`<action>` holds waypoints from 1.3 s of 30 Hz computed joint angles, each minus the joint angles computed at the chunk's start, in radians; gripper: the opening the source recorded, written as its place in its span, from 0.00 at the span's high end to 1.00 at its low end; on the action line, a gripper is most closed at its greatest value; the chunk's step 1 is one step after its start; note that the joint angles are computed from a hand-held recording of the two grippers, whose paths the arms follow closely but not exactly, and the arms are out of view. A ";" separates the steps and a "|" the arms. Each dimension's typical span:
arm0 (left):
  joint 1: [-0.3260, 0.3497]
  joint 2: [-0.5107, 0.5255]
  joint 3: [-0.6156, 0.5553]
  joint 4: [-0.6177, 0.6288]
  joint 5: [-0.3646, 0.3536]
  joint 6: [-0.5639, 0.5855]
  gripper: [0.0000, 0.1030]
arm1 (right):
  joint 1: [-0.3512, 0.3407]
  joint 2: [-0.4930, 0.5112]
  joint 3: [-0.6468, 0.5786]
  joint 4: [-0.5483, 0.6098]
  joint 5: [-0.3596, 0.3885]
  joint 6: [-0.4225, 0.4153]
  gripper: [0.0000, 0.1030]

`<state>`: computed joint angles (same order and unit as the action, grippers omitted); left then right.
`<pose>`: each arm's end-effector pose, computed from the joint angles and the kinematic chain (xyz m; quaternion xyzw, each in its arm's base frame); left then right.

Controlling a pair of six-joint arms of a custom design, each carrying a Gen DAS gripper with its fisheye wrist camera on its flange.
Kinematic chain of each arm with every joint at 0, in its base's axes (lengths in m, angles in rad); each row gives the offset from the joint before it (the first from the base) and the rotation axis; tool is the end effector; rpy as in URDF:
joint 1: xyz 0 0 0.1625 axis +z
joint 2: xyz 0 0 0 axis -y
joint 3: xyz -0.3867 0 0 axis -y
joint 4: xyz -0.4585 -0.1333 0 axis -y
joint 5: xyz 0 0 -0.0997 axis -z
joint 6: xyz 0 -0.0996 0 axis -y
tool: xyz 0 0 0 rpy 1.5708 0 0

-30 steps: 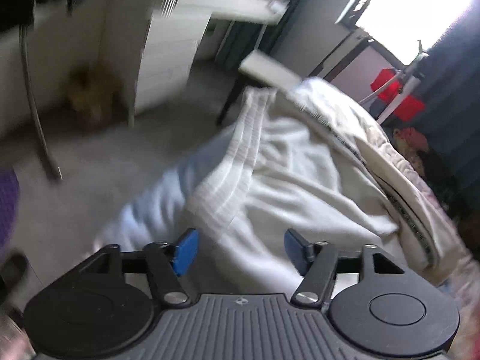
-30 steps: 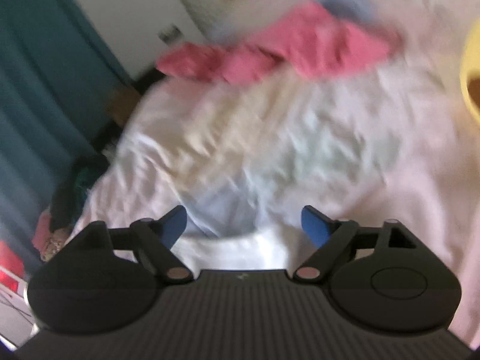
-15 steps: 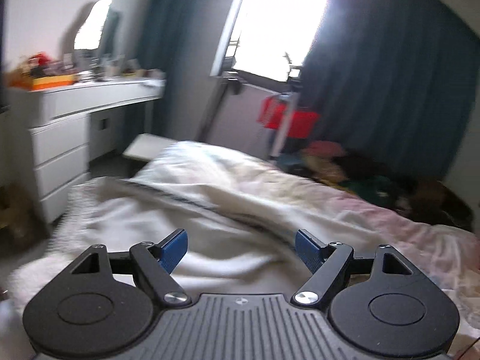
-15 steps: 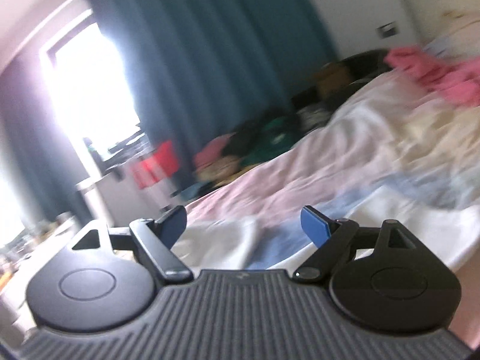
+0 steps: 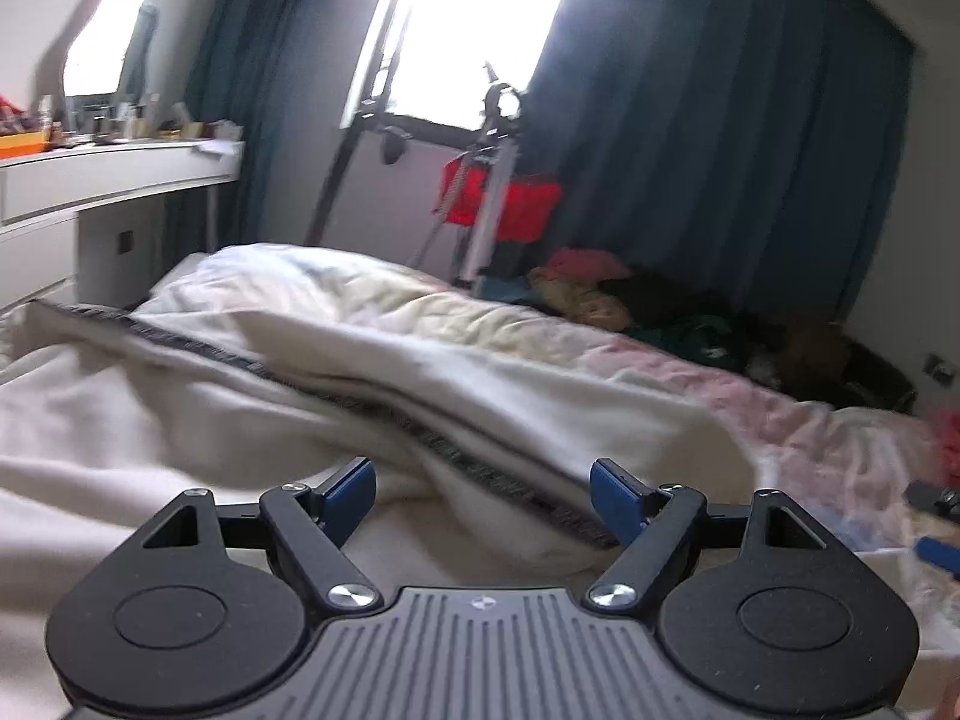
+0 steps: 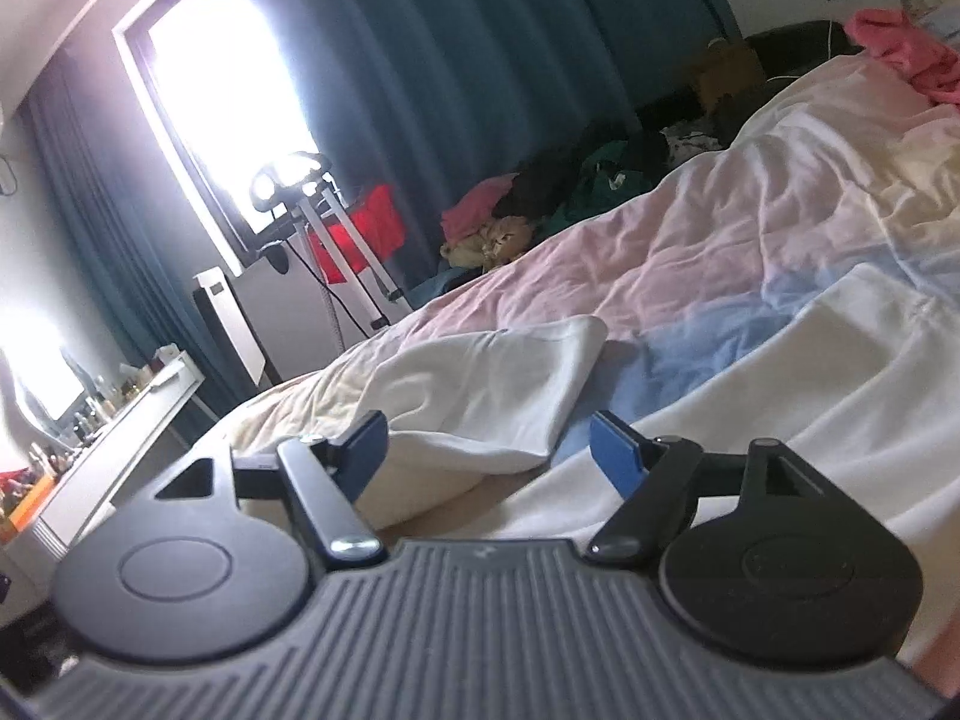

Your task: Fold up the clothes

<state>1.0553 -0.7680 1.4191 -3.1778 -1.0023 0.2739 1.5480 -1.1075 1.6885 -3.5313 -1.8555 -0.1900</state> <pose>-0.2164 -0.7611 0.1863 0.2087 0.8364 -0.4683 0.1940 0.0901 -0.6711 0.3365 -0.0262 -0.7685 0.6147 0.1757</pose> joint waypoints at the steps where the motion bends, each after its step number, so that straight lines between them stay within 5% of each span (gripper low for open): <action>1: 0.002 0.002 -0.005 0.002 0.013 -0.004 0.22 | -0.001 0.012 -0.011 -0.005 0.007 -0.004 0.26; 5: 0.004 -0.014 0.002 0.010 0.013 -0.035 0.22 | -0.005 0.061 -0.059 -0.015 -0.005 -0.035 0.26; 10: 0.007 -0.035 0.011 0.062 -0.005 -0.112 0.22 | -0.047 0.132 -0.184 0.098 -0.002 0.030 0.33; 16: 0.018 -0.025 -0.002 0.098 -0.018 -0.142 0.22 | -0.111 0.256 -0.416 0.298 0.069 0.217 0.45; 20: 0.032 0.018 -0.050 0.098 -0.038 -0.148 0.22 | -0.126 0.351 -0.588 0.411 0.036 0.282 0.63; 23: 0.045 0.057 -0.100 0.124 -0.054 -0.169 0.22 | -0.127 0.401 -0.674 0.459 0.009 0.292 0.91; 28: 0.064 0.095 -0.158 0.184 -0.069 -0.196 0.22 | -0.084 0.387 -0.619 0.258 -0.051 0.137 0.94; 34: 0.057 0.052 -0.107 0.136 -0.095 -0.199 0.22 | -0.001 0.259 -0.420 -0.129 -0.084 -0.007 0.95; 39: 0.031 -0.008 -0.016 0.061 -0.086 -0.159 0.22 | 0.078 0.224 -0.389 -0.414 -0.122 -0.258 0.95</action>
